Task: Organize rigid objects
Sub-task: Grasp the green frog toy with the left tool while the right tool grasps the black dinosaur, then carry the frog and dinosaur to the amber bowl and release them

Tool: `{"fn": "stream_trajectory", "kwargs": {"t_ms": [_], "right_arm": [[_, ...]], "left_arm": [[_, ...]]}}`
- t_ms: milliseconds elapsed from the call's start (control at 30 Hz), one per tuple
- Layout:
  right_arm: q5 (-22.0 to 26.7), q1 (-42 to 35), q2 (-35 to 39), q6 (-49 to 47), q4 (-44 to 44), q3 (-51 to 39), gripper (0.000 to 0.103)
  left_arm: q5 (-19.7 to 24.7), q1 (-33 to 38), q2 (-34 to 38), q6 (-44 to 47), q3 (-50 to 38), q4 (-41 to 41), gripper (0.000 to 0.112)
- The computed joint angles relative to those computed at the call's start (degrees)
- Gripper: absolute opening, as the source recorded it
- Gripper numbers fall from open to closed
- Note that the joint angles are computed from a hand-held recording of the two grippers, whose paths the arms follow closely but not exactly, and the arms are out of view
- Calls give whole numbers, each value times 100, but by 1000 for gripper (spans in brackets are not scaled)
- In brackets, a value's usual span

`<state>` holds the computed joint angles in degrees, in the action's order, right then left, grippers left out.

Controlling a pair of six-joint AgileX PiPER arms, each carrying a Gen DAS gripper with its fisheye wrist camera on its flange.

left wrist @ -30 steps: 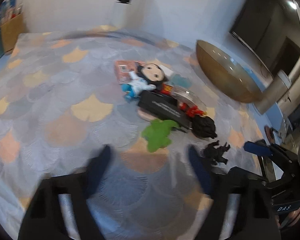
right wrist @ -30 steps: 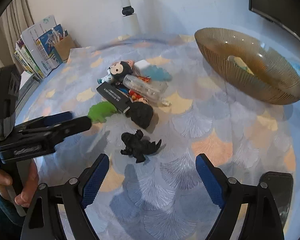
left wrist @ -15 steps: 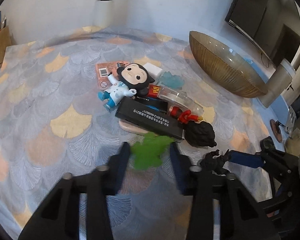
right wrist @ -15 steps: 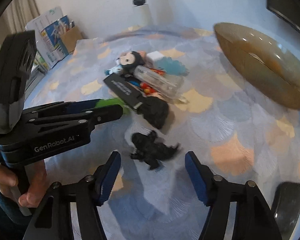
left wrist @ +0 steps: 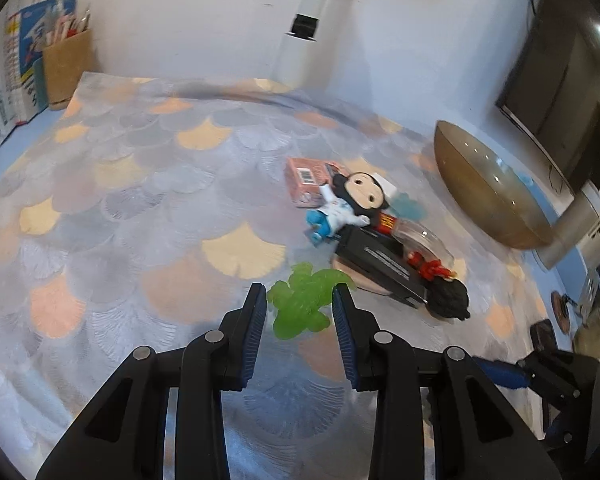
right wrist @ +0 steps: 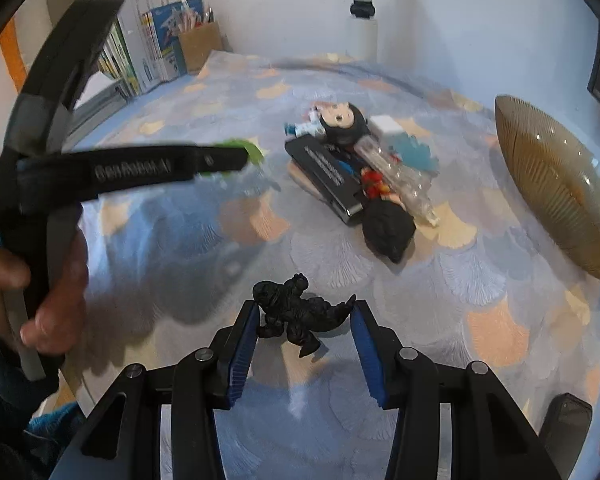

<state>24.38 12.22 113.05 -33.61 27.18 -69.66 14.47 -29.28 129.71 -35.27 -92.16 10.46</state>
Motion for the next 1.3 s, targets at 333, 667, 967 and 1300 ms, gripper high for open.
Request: {"fn": "stream_trajectory", "kwargs": {"t_ms": [333, 667, 967, 1300], "right_arm": [[-141, 10, -144, 50, -161, 330, 65], [-534, 218, 3, 1050, -598, 217, 65], [-602, 470, -161, 1168, -1003, 323, 49], [-309, -480, -704, 1237, -944, 346, 49]], "left_arm": [[283, 67, 189, 1119, -233, -1099, 43], [673, -200, 330, 96, -537, 196, 56], [642, -302, 232, -58, -433, 533, 31], [1179, -537, 317, 560, -1359, 173, 31]]}}
